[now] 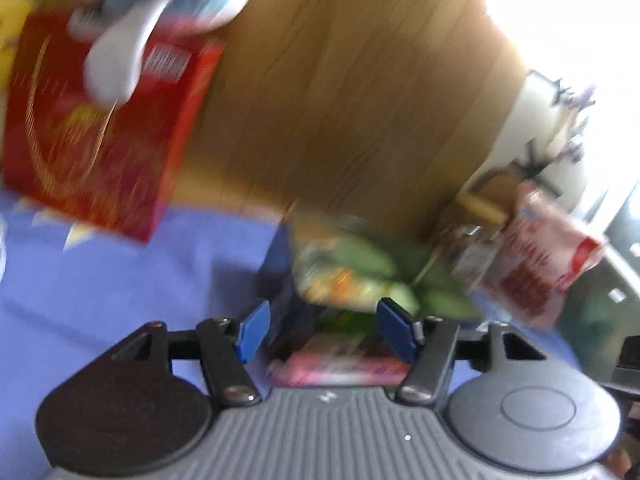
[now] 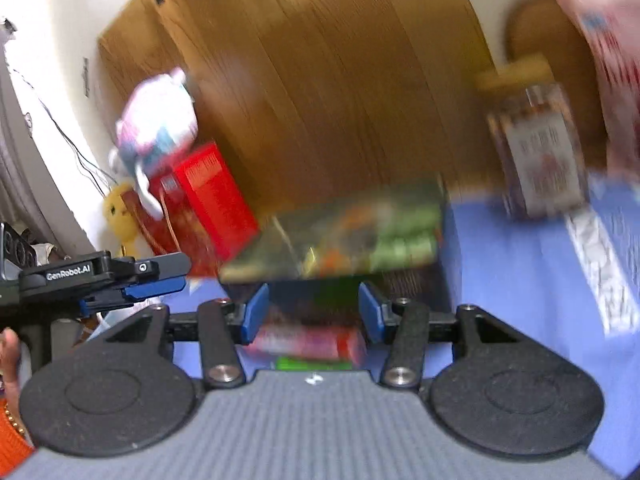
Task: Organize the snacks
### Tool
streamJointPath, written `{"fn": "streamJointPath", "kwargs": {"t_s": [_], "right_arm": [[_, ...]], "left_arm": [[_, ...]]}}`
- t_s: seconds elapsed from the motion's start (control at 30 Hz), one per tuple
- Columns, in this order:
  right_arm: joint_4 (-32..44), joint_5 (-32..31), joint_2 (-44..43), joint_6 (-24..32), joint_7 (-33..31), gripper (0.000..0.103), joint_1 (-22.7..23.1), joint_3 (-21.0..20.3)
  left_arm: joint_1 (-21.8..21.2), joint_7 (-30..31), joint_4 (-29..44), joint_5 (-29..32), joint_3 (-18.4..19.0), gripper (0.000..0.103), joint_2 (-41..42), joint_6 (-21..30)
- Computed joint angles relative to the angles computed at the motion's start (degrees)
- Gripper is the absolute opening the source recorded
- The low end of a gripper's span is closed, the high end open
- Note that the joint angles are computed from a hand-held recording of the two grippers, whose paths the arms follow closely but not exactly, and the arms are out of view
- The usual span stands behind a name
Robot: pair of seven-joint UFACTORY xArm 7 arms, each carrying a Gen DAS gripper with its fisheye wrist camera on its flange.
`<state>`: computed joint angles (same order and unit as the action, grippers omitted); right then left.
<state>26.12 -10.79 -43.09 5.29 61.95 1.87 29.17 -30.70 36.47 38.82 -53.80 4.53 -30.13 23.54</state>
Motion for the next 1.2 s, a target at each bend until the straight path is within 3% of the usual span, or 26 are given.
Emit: {"fn": "streamJointPath", "kwargs": {"t_s": [0.17, 0.27, 0.37, 0.47, 0.6, 0.77, 0.87, 0.97, 1.1, 1.2], "right_arm": [[4.09, -0.79, 7.58, 4.32, -1.91, 0.052, 1.06, -1.32], [7.22, -3.17, 12.15, 6.01, -2.05, 0.052, 0.42, -0.62], [8.80, -4.83, 15.51, 5.09, -1.42, 0.044, 0.83, -0.92], [9.64, -8.99, 14.23, 6.60, 1.40, 0.044, -1.26, 2.30], [7.12, -10.65, 8.60, 5.20, 3.41, 0.044, -0.45, 2.51], [7.95, -12.72, 2.92, 3.38, 4.31, 0.044, -6.09, 7.00], [10.88, -15.10, 2.76, 3.19, 2.84, 0.045, -12.79, 10.18], [13.21, -16.75, 4.35, 2.58, 1.88, 0.046, -19.14, 12.86], [14.48, -16.43, 9.68, 4.76, -0.49, 0.054, -17.98, 10.64], [12.06, -16.90, 6.61, 4.74, 1.74, 0.053, -17.01, 9.34]], "left_arm": [[3.21, -5.86, 3.05, 1.41, -1.32, 0.061, 8.32, 5.15], [3.81, -4.62, 4.01, -0.22, -3.07, 0.058, 9.76, 5.11], [4.62, -4.49, 5.96, -1.24, -3.78, 0.040, 11.04, 8.80], [5.96, -6.20, 4.41, 2.16, -6.56, 0.038, 8.94, 6.52], [5.15, -5.47, 1.25, 2.51, -4.87, 0.038, 2.07, 8.10], [2.04, -3.69, 1.52, 1.52, -3.98, 0.038, -2.11, 2.14], [-0.60, -2.93, 5.74, 1.03, -3.32, 0.039, 2.06, -1.94], [-1.87, -3.34, 10.77, -0.24, -2.90, 0.040, 8.60, -2.89], [0.48, -6.38, 13.97, 1.80, -6.35, 0.046, 14.74, -3.97], [0.90, -5.95, 13.03, 1.57, -7.23, 0.046, 14.51, -4.59]]}}
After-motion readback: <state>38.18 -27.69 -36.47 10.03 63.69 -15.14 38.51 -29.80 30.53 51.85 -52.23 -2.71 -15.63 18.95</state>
